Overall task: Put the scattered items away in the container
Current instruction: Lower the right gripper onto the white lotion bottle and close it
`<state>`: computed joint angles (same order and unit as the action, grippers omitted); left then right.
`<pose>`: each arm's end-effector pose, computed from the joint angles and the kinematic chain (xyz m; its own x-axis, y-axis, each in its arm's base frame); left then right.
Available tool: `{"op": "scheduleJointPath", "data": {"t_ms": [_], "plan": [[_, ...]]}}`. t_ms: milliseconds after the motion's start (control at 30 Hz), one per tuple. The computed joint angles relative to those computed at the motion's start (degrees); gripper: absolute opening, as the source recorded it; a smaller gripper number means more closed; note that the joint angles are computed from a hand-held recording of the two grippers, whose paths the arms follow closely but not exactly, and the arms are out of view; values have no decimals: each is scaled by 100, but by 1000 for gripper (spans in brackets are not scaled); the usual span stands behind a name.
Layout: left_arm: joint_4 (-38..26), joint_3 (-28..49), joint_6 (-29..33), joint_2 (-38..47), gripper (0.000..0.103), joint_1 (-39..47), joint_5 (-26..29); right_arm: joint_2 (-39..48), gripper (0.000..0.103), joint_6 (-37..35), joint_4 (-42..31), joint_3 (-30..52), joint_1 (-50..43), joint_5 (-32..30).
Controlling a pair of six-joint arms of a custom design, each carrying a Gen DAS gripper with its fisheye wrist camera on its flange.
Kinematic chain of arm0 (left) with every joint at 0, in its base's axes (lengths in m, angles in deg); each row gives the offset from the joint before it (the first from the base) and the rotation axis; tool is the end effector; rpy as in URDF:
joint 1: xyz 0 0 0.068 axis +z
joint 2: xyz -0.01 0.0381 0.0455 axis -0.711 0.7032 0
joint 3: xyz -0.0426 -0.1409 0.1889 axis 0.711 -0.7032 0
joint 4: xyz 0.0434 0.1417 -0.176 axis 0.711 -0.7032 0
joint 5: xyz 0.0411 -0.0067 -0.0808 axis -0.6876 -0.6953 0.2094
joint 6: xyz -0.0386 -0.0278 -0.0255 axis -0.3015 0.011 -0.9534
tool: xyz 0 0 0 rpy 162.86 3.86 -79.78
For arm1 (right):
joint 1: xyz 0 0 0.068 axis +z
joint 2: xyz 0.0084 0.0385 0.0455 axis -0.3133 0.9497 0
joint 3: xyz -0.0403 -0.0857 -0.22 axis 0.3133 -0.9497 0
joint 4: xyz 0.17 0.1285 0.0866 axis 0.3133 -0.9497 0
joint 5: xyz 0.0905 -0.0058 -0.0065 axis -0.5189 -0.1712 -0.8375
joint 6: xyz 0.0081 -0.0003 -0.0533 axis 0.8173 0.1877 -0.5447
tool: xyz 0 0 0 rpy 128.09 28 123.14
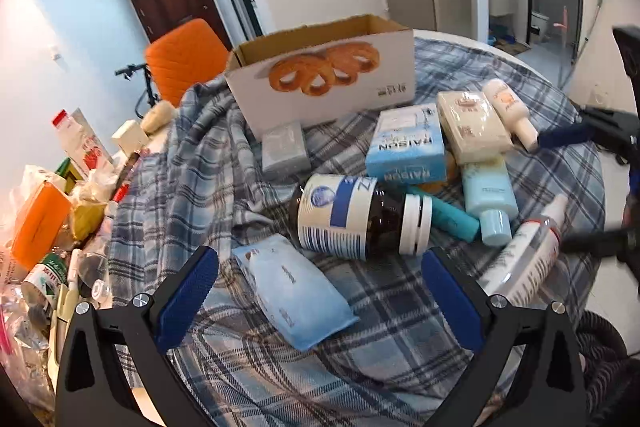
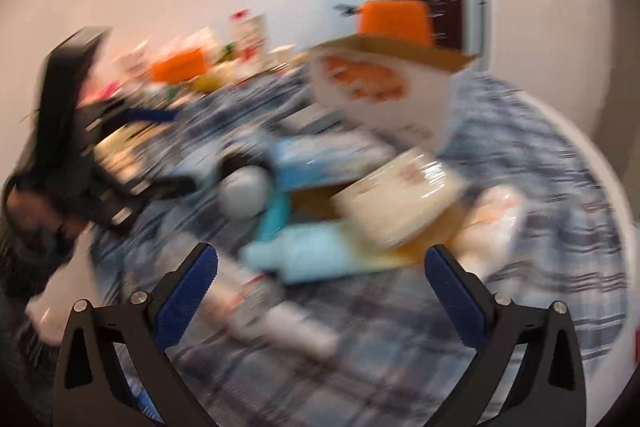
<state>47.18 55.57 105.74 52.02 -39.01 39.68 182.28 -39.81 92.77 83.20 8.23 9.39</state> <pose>0.2968 0.0165 0.0822 -0.3731 0.6351 -0.6764 0.7048 0.6681 0.2385 0.2109 0.0956 0.0490 -0.6246 0.0428 -0.7797 -0.0674 0.9918 0.1084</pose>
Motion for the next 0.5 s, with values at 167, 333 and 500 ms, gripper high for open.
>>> {"op": "scheduleJointPath", "data": {"t_ms": [167,333,500], "plan": [[472,-204,-265,-188,103,-160,-74,-252,103,-339,-246,97,-517,538],[155,11,-321,-103,103,-281,-66,157,103,-299,-563,467,-1230,418],[489,-140,-355,-21,103,-378,-217,483,75,180,-1005,797,-1389,786]]}}
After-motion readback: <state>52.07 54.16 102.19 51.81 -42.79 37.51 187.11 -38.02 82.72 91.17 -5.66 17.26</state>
